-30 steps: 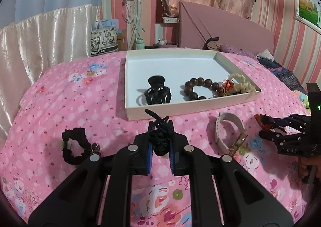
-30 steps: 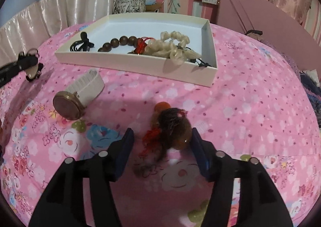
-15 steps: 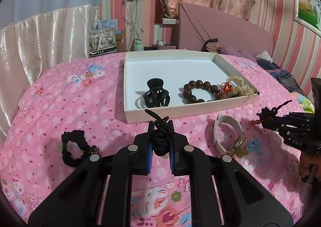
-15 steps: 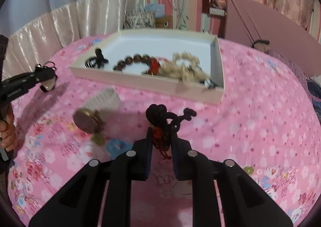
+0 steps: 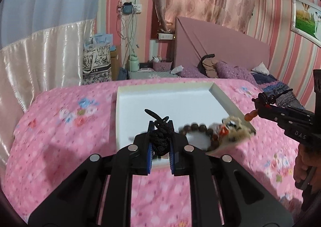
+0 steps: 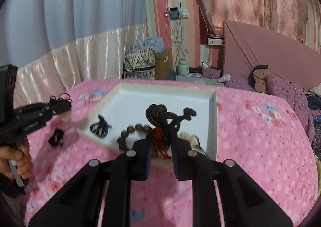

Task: Organize jewelry
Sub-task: 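Carry both pendants up and over the white tray, then lower both pendants into the tray and open both grippers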

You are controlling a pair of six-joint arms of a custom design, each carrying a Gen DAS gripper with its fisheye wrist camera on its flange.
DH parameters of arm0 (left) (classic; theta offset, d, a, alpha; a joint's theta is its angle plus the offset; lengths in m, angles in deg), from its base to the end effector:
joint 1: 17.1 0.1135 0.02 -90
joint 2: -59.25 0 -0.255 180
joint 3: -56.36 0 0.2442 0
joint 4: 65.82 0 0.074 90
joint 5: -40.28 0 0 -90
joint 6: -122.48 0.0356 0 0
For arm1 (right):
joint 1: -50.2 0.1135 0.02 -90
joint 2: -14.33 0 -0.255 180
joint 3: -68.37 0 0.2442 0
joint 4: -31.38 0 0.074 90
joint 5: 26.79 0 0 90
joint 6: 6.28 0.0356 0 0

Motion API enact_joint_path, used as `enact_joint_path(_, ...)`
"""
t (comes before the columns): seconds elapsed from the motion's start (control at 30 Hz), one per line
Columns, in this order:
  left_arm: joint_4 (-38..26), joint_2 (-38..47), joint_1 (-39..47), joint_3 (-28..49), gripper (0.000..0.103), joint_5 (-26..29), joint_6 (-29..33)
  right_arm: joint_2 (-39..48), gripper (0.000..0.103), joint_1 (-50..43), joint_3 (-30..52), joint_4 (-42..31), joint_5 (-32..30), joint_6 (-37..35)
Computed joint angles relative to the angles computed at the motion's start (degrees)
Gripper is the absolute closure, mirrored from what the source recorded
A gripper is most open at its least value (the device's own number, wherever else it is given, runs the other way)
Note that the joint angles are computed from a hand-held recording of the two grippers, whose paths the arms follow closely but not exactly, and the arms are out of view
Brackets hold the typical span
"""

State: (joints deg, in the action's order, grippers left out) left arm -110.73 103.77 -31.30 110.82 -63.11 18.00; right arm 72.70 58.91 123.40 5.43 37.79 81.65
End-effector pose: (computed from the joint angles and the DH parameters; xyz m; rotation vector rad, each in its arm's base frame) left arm 0.1646 -0.0332 0.2722 -0.1373 2.1581 -0.0330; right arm 0.2178 0.0488 0.2645 -0.4627 2.0181 0.5318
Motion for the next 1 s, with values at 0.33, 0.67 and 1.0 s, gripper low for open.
enact_joint_path(0.33,16.7,11.3,2.8,-6.7,0.092,4.8,-0.2,11.1,0.086,6.3,-3.9,16.6,7.6,5.8)
enact_joint_path(0.67,23.9,20.9,-0.5,-8.5,0.092,4.1,-0.8,17.5,0.086,8.8,-4.4,20.3,9.6,4.7)
enact_joint_path(1.0,24.2,20.7,-1.0,-9.2,0.091,1.1,-2.6,19.9,0.086,8.2,-4.4,21.2,7.9,5.9)
